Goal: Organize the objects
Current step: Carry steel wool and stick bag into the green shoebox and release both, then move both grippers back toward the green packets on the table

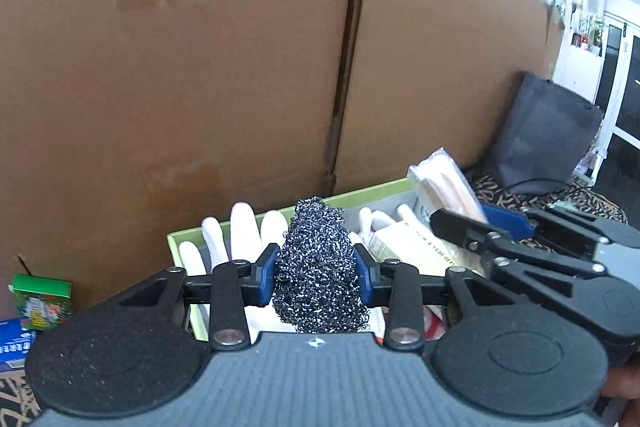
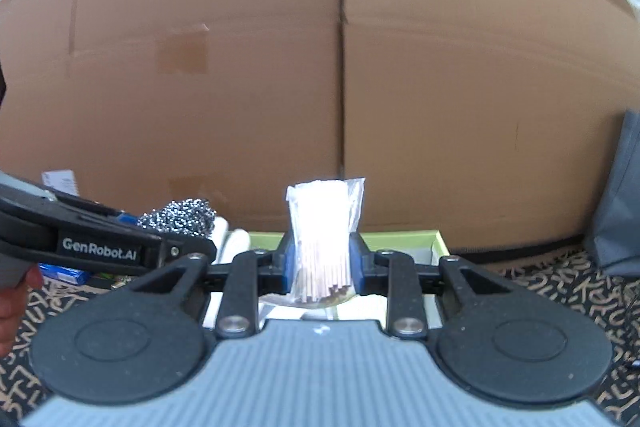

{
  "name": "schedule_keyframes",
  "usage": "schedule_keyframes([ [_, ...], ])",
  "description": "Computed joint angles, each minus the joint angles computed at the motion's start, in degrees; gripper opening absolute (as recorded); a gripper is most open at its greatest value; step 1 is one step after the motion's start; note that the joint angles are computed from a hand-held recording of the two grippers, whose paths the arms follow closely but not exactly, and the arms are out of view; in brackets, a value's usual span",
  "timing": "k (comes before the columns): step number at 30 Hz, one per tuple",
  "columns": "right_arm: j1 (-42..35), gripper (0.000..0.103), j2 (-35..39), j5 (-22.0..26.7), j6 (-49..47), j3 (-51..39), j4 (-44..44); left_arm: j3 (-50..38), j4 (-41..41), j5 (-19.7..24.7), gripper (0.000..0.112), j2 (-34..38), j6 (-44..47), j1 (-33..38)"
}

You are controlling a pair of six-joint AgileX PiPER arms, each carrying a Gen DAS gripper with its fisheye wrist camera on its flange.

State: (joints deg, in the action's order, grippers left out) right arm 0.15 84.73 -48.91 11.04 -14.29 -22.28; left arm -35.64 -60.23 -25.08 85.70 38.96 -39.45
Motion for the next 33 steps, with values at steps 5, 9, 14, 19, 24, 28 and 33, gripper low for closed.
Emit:
schedule_keyframes([
  [5, 2.14, 0.056, 8.64, 1.84, -4.6, -4.1, 2.91, 0.43, 8.62, 0.13, 0.083, 2.86, -7.17, 2.15],
  [9, 3.94, 0.071, 10.94, -1.01, -10.25, -2.86, 9.09, 3.97, 12.33, -4.76, 0.094, 2.69, -13.32, 1.14],
  [14, 3.74, 0.083, 8.85, -0.9, -8.76, -1.35, 9.21, 5.9, 8.7, -4.94, 0.094, 0.05, -11.72, 0.35],
  [19, 0.56, 0.096, 3.21, -1.01, -8.08, 1.45, 5.7, 7.35, -0.92, -6.85, 0.095, -4.26, -3.89, -3.31],
  [24, 3.93, 0.102, -2.33, 0.66, -11.35, 3.61, 10.52, 9.51, -9.71, -9.84, 0.097, -9.64, 2.6, -8.05],
  [28, 6.5, 0.102, -5.87, 2.77, -12.65, 4.74, 13.39, 11.48, -15.22, -13.05, 0.097, -13.86, 6.35, -11.98],
  [33, 12.0, 0.103, -10.15, 4.88, -15.69, 6.56, 19.07, 14.22, -21.7, -16.77, 0.098, -19.05, 10.61, -16.47],
])
